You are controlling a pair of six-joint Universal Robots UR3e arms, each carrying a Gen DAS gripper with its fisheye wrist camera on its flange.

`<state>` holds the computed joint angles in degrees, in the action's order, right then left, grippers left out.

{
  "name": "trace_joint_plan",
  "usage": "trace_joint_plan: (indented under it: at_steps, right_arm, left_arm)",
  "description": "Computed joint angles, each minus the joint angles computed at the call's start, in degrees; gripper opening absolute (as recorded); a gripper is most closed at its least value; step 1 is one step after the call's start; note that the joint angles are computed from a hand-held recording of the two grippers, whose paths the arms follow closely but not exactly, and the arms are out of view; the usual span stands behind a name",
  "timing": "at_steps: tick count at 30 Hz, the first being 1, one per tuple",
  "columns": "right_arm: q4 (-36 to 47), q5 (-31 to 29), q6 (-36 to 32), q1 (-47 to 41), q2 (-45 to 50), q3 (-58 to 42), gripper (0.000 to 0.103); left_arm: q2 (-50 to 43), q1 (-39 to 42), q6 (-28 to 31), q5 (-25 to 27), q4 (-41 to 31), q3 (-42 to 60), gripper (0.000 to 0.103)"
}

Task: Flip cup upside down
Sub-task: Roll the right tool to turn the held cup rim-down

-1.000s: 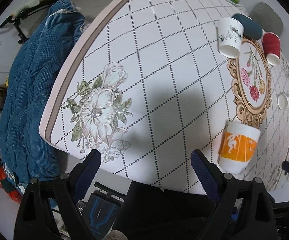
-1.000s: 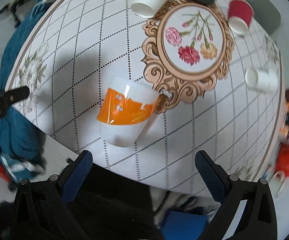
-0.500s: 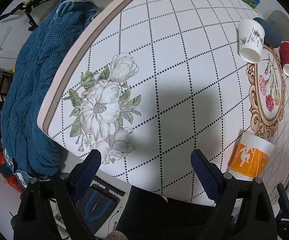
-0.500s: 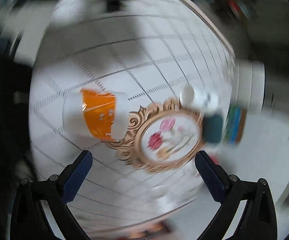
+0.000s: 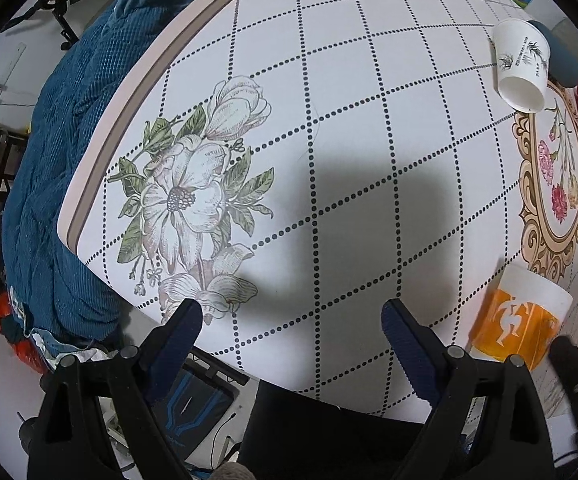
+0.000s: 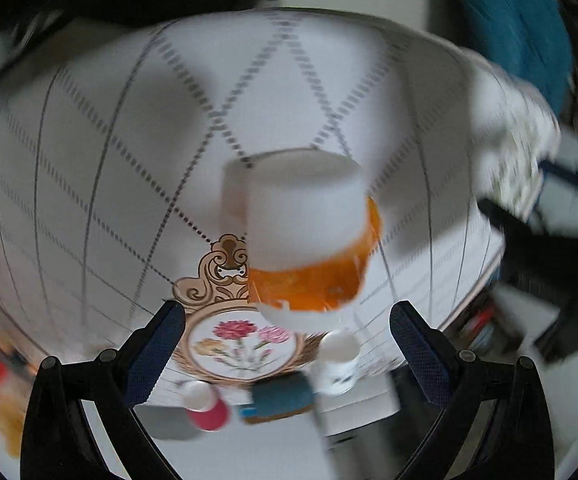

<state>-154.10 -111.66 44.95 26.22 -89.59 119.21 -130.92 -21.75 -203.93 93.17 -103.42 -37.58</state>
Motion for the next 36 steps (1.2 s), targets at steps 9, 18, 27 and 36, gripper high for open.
trace_joint_plan:
  at_steps: [9, 18, 27, 36]
  right_arm:
    - [-8.4, 5.4, -12.0, -3.0, 4.4, 2.1, 0.103]
    - [-10.2, 5.2, -13.2, -2.9, 6.7, 2.8, 0.097]
    - [-15.8, 5.2, -9.5, -2.7, 9.7, 4.2, 0.079]
    - [-8.9, 3.4, -2.9, -0.7, 9.8, -0.4, 0.077]
  left_arm:
    - [1.0, -0.1, -1.5, 0.1, 1.2, -2.8, 0.092]
    - [1.4, 0.7, -1.6, -0.2, 1.4, -3.7, 0.092]
    - [-1.5, -0.2, -2.1, 0.0, -1.4, 1.8, 0.092]
    - [-3.7, -0.9, -2.2, 0.5, -4.4, 7.2, 0.092]
